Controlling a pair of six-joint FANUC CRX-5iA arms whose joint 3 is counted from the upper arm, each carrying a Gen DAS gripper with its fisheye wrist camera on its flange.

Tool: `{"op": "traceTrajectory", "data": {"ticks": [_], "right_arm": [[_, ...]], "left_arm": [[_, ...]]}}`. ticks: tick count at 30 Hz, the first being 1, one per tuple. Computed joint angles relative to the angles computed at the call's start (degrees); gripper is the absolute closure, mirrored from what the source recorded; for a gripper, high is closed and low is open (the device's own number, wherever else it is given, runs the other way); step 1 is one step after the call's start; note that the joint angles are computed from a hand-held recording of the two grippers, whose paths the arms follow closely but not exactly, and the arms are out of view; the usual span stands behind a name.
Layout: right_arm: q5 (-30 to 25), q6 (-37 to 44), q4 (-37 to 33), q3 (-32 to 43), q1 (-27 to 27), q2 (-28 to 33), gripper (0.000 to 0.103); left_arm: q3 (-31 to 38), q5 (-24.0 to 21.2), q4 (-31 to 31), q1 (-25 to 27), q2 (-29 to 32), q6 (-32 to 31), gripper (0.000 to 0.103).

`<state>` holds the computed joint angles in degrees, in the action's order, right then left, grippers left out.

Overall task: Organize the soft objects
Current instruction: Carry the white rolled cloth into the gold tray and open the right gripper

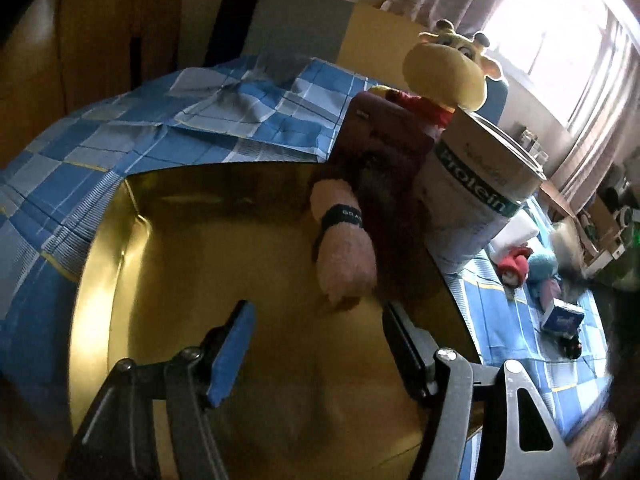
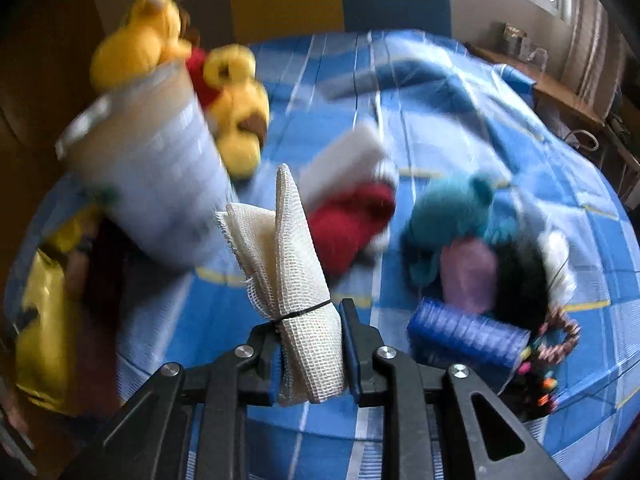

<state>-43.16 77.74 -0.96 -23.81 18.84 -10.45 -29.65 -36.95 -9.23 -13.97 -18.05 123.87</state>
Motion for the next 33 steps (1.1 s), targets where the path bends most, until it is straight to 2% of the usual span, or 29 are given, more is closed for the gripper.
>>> {"op": "traceTrajectory", "data": {"ticks": [5,6,9,12,15,19,23,29,33], "right_arm": [[-1.2,-6.2,4.3,9.8,-1.1,4.7,0.08],[-1.8,-8.3,6.4,12.7,-1.1,6.8,0.08],[-5.2,-11.2,7.0,24.3,-1.5,13.8,0.08],[-5.4,-13.2,10.4,32.6,1.8,17.8,0.08],[-4.2,-8.6,9.8,37.7,6.5,18.9,0.08],[-3.9,2.1,4.6,38.4,13.4,17.8,0.08],[-6.8,10.6,-0.4,34.2,19.2,16.1,0.08],[-11.3,17.1,-8.0,28.9,23.0,17.3,0.08],[-13.2,15.9,-9.1,25.1,25.0,18.0,0.08]], "left_arm": [[-1.0,0.4,-0.3,-0.1,-2.5,-1.4,0.036],[-1.0,0.4,-0.6,-0.2,-2.9,-1.6,0.036],[-0.2,-1.4,-4.8,-1.4,-4.3,1.1,0.036],[-0.2,-3.2,-6.7,-0.9,-5.7,2.6,0.036],[0.1,-5.5,-8.8,-0.3,-6.7,5.1,0.036],[1.1,-9.6,-14.0,-0.8,-7.7,11.5,0.036],[1.4,-12.6,-17.1,-0.9,-8.4,15.2,0.036],[2.5,-16.7,-22.0,-3.8,-8.8,20.3,0.03],[2.7,-17.6,-23.1,-4.7,-9.0,21.3,0.03]]}}
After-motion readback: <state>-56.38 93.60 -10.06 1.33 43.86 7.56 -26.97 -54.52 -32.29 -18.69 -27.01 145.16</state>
